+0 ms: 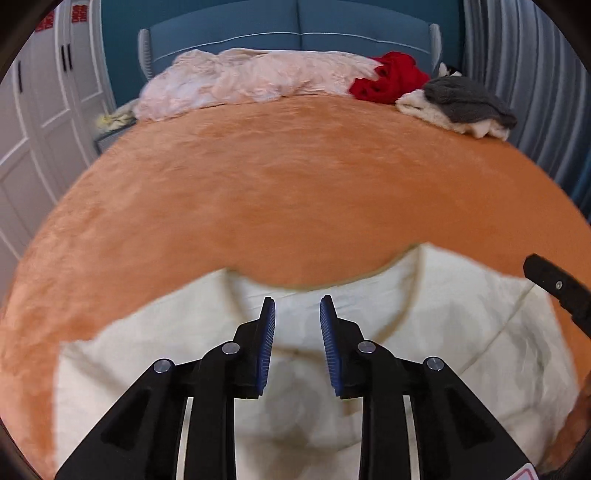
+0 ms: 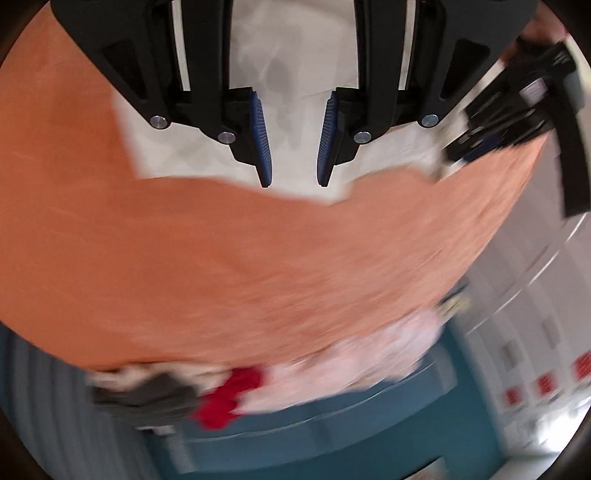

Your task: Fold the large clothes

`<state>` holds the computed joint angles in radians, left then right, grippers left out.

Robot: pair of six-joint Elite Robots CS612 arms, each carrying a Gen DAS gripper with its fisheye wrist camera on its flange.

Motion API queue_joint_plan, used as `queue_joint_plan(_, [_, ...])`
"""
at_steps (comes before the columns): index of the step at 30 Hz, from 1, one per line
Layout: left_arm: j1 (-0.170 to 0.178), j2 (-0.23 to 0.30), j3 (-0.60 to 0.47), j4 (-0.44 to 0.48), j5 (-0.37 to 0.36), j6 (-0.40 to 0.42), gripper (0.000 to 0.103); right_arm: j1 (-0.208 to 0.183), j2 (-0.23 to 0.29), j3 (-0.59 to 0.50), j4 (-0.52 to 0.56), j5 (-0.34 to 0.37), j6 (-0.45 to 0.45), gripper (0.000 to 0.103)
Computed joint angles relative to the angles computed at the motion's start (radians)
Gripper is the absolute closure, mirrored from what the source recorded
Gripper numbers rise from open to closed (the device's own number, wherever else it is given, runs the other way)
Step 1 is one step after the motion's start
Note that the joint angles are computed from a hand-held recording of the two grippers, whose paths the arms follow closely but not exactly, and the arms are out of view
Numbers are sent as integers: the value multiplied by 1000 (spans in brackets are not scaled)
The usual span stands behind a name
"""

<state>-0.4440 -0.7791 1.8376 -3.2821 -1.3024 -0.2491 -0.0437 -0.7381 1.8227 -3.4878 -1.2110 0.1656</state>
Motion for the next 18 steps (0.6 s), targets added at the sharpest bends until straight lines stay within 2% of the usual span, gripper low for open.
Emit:
queue_joint_plan(2, [16,-3,9,34,7,-14,78,20,0,-30,121,67,-71,79])
queue_joint_plan(3, [20,-1,9,46,6,-18,78,34,6,-47,177,76,-108,80])
queue_joint_plan(7, [37,24,-6,90,-26,-48,78,74,39,-93,306,-1,-196,82])
queue_joint_plan(10, [28,50,-4,43,12,-39,78,71,55,-93,259,2,-181,85])
queue_joint_plan(13, [15,60,-4,23,54,-28,78,79,68,-91,215,-24,-166,86])
queue_joint_plan(18, [15,72,-6,-4,61,-29,77,88,71,-81,170,-58,-161,86])
